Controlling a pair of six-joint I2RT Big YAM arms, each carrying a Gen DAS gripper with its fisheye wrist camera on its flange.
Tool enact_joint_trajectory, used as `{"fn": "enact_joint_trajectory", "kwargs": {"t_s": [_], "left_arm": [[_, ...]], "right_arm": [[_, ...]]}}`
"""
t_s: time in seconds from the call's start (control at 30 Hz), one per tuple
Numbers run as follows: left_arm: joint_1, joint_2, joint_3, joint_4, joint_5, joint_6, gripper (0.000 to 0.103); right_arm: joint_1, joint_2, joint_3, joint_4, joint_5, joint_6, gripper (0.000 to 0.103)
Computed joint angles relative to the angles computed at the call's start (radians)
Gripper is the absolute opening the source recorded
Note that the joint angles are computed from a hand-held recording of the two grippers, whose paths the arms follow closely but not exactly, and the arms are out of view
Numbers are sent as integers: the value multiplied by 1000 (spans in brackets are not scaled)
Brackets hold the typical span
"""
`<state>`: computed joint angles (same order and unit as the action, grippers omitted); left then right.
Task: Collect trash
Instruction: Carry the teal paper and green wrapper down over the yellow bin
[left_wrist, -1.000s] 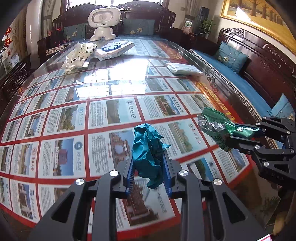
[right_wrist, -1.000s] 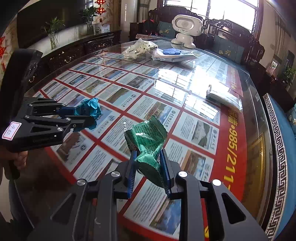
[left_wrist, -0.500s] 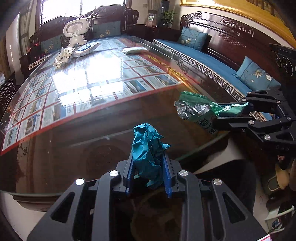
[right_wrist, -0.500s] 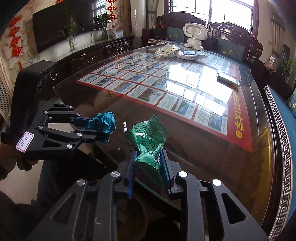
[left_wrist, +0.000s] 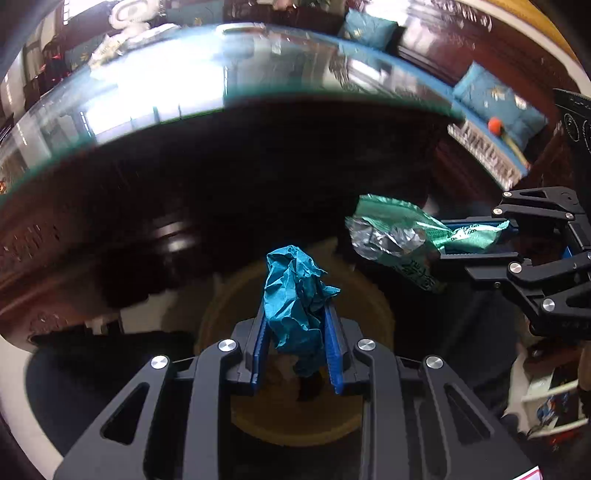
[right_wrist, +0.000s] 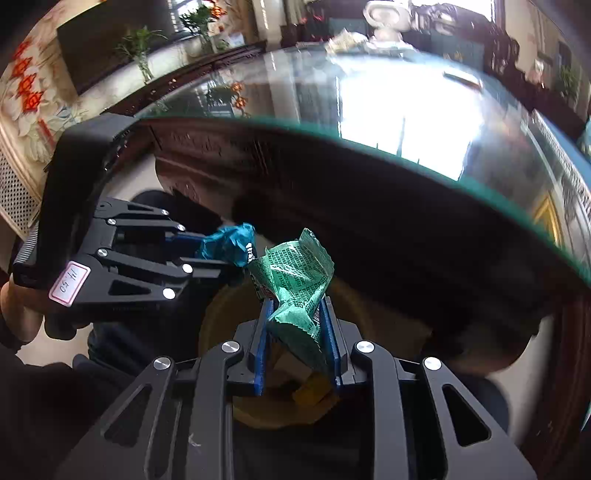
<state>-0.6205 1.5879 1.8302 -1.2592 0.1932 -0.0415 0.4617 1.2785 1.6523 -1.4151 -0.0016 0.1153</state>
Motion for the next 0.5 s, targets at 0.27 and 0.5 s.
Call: {"fn": "enact_joint_trajectory", "kwargs": {"t_s": [0.27, 0.5], "left_arm": [[-27, -27, -107, -13, 83, -3, 77], [-46, -13, -95, -26, 59, -2, 79]], "right_arm": [[-4, -40, -130, 31, -15, 76, 25], [-20, -48, -149, 34, -22, 72, 25]]}}
